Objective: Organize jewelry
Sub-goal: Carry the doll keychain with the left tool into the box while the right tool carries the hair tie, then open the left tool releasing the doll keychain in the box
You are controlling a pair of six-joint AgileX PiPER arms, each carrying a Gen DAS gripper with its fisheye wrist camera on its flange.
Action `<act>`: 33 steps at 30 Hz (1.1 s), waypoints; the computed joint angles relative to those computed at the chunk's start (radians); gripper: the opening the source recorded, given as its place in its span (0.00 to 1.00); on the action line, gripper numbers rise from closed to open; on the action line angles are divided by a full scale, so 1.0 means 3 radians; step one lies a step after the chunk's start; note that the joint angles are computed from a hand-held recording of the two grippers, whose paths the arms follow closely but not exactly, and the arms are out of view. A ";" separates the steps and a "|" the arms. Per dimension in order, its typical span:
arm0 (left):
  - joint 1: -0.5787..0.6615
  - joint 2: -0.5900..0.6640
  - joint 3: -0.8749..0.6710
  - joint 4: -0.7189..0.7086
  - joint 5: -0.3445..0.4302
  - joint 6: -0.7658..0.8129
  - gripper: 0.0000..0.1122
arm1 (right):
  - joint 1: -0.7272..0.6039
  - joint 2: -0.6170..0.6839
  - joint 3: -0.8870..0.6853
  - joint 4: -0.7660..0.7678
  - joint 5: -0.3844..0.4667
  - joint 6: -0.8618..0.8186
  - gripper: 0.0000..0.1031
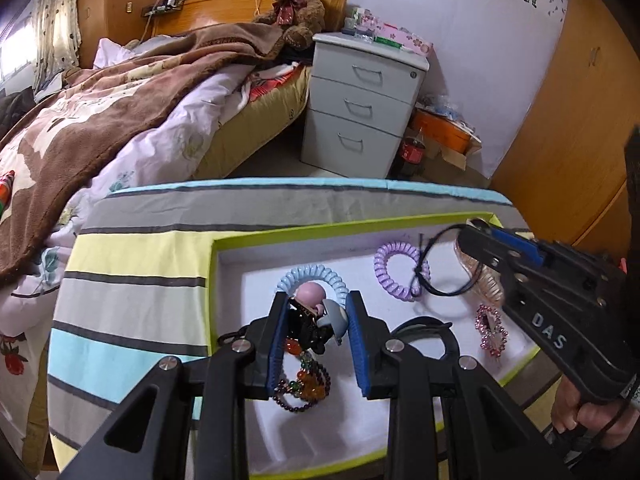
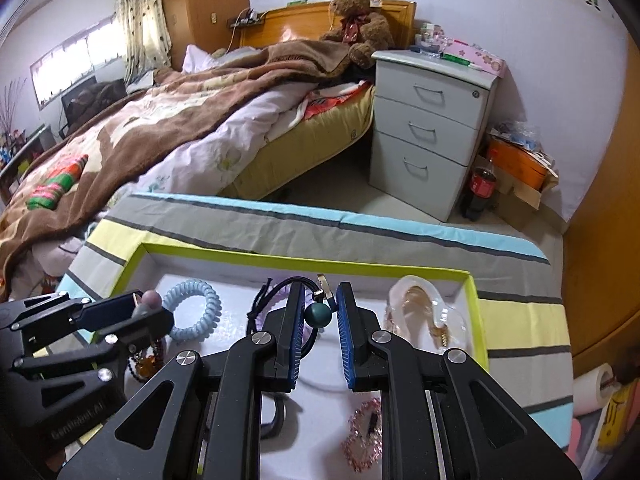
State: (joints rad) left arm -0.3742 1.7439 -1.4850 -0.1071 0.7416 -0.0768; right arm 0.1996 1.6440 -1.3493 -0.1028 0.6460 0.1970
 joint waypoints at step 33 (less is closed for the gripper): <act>-0.0026 0.0248 -0.0138 -0.0039 0.0019 0.0012 0.30 | 0.0072 0.0376 -0.0248 -0.0289 0.0249 0.0071 0.17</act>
State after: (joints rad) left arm -0.3821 1.8184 -1.5263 -0.1188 0.7474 -0.0732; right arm 0.2210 1.7568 -1.4238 -0.1894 0.7207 0.2182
